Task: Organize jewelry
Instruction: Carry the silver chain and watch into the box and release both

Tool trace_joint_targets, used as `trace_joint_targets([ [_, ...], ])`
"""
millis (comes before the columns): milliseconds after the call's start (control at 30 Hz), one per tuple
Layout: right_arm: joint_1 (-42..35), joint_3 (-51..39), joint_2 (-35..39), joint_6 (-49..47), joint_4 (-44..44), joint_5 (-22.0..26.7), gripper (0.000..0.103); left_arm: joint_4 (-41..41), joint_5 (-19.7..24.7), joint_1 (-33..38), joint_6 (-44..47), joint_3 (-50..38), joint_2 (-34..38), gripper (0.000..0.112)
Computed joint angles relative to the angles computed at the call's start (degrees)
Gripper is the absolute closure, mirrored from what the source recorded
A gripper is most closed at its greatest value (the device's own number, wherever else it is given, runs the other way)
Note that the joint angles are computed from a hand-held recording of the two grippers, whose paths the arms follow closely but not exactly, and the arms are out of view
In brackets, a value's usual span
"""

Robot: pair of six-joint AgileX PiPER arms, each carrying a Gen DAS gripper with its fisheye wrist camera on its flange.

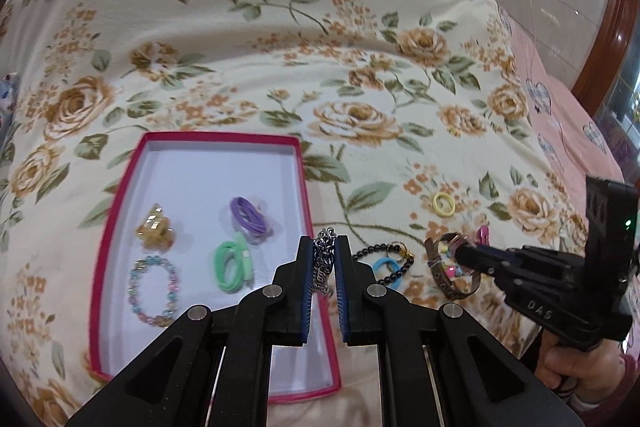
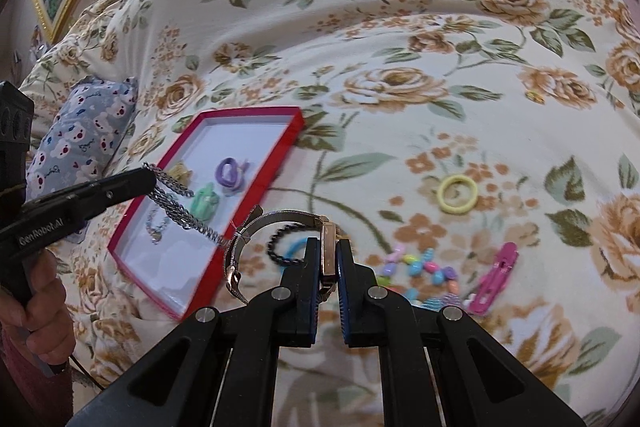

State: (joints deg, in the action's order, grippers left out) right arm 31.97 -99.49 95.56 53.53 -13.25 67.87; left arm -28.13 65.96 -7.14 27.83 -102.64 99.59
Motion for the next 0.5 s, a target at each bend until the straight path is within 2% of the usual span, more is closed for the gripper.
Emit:
trace_joint_targets([
  [500,2.55,-15.07,11.23,-5.22,4.01,1.54,0.096,-2.01,2.47,8.61,1.63,1.33,-2.14,0.104],
])
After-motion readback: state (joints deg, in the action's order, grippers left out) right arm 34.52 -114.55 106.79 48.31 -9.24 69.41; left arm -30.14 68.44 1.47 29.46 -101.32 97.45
